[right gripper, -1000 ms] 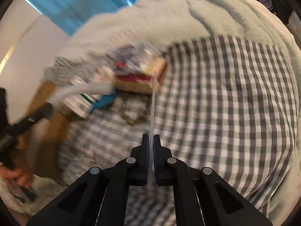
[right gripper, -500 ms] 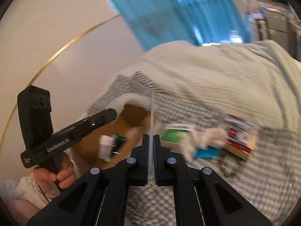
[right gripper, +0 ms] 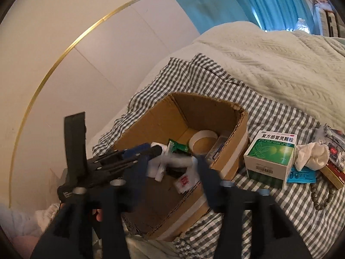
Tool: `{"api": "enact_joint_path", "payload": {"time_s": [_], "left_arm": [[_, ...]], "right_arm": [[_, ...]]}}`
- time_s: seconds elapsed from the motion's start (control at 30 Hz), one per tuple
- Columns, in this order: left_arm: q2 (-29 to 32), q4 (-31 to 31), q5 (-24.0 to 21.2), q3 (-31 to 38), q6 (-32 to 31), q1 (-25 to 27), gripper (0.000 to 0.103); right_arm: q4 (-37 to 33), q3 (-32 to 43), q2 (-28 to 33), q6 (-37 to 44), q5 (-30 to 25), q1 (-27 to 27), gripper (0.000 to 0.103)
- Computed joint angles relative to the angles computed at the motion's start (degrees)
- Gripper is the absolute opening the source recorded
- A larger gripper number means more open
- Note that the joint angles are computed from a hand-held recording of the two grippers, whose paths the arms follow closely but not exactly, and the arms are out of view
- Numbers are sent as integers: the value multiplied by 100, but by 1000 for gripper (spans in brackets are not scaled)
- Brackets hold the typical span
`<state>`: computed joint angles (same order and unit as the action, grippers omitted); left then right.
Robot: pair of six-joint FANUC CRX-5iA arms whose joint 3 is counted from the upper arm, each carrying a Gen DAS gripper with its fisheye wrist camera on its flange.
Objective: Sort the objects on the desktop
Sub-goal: 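Carry the white cylinder and clear comb to the box and release both, then reach the left gripper to the green medicine box while the right grasps the bead bracelet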
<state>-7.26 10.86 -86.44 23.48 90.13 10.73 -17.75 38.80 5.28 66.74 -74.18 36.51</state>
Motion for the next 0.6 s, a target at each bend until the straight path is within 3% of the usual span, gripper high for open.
{"api": "enact_joint_path", "payload": {"time_s": [0.03, 0.07, 0.37, 0.6], "left_arm": [[-20, -33, 9, 7, 68, -4, 80], [-28, -72, 16, 27, 136, -37, 83], [325, 177, -237, 658, 248, -585, 88], [581, 131, 162, 985, 158, -1628, 101]], "right_arm": [[85, 7, 9, -30, 3, 0, 53], [263, -69, -52, -118, 33, 8, 53], [1938, -1142, -853, -1345, 267, -235, 56], [2515, -1587, -1230, -1565, 84, -369, 63]]}}
